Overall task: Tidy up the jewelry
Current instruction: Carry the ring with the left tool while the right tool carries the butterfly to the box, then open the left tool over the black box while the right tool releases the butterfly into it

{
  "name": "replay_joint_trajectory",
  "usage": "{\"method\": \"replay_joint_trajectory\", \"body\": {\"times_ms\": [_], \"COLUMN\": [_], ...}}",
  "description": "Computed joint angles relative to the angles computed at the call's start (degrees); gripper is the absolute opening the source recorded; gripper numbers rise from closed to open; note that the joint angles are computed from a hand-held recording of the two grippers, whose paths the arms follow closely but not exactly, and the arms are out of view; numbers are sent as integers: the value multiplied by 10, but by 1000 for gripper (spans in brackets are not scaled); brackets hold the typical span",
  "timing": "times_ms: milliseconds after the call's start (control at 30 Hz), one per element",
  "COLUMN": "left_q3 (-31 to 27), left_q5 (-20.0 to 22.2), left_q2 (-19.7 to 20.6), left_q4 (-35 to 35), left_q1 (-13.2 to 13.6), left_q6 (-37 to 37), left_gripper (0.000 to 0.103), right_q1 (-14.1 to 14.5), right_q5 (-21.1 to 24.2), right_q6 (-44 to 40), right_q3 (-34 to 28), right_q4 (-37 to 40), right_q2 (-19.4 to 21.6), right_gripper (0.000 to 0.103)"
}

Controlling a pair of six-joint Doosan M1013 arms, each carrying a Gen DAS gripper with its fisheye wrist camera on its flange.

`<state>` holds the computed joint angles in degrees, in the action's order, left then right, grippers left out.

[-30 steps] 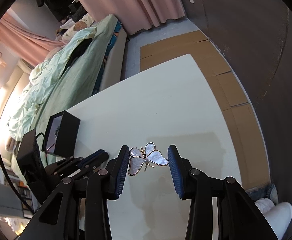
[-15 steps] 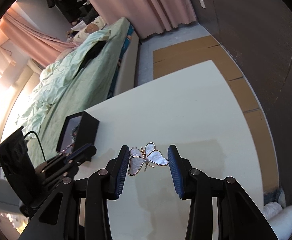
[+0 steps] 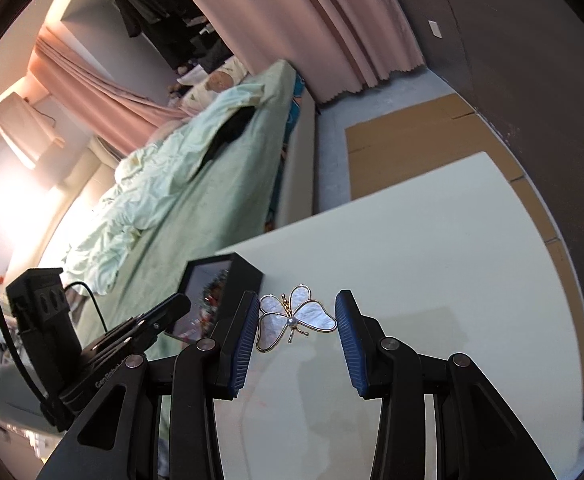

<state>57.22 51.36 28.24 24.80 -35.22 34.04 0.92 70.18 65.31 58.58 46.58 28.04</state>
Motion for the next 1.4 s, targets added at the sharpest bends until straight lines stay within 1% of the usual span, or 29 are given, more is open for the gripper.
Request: {"method": "replay_joint_trajectory", "body": {"times_ms": [267,600,700,733,800,900,1067,1200,1233,1267,1300,1333,1367,1400], "left_q3": [25,37,36,34,32,30,38,34,33,35,40,47,56,60], "left_q5": [3,1,-4,-5,-3,5,-1,7,8,6,-1,-10,-21,-26], "left_q2": [-16,-19,-17,-16,-14,-14,-22,-23,-23,-25,-28,-33,-39,-42], "left_q4": [8,-6,-38,-61,-82,-80,-77,-80,-78,-76,-70,-61,-44,-35], "left_q1": [15,30,39,43,48,51,57,62,62,63,63,63,63,63], "left_q6": [-42,-73,-80,-76,-72,-80,-95,-90,-90,-92,-100,-112,-134,-145], "left_gripper": [4,4,4,5,7,7,8,9,16,35,46,64,74,75], "right_q1": [11,27,30,32,36,42,50,60,62,65,67,69,71,73], "right_q5": [-14,-10,-6,-5,-3,2,9,13,13,12,10,9,8,7], "right_q6": [-15,-20,-18,-17,-17,-19,-25,-26,-27,-28,-30,-29,-27,-25], "right_q3": [9,6,3,1,-3,-8,-14,-23,-24,-24,-24,-24,-25,-26], "right_q4": [25,34,40,41,42,47,59,68,70,73,75,76,75,73], "right_q2": [-3,5,9,11,15,20,28,37,38,40,41,42,45,47], "right_gripper": [41,41,41,41,41,41,41,41,41,41,41,41,41,41]}}
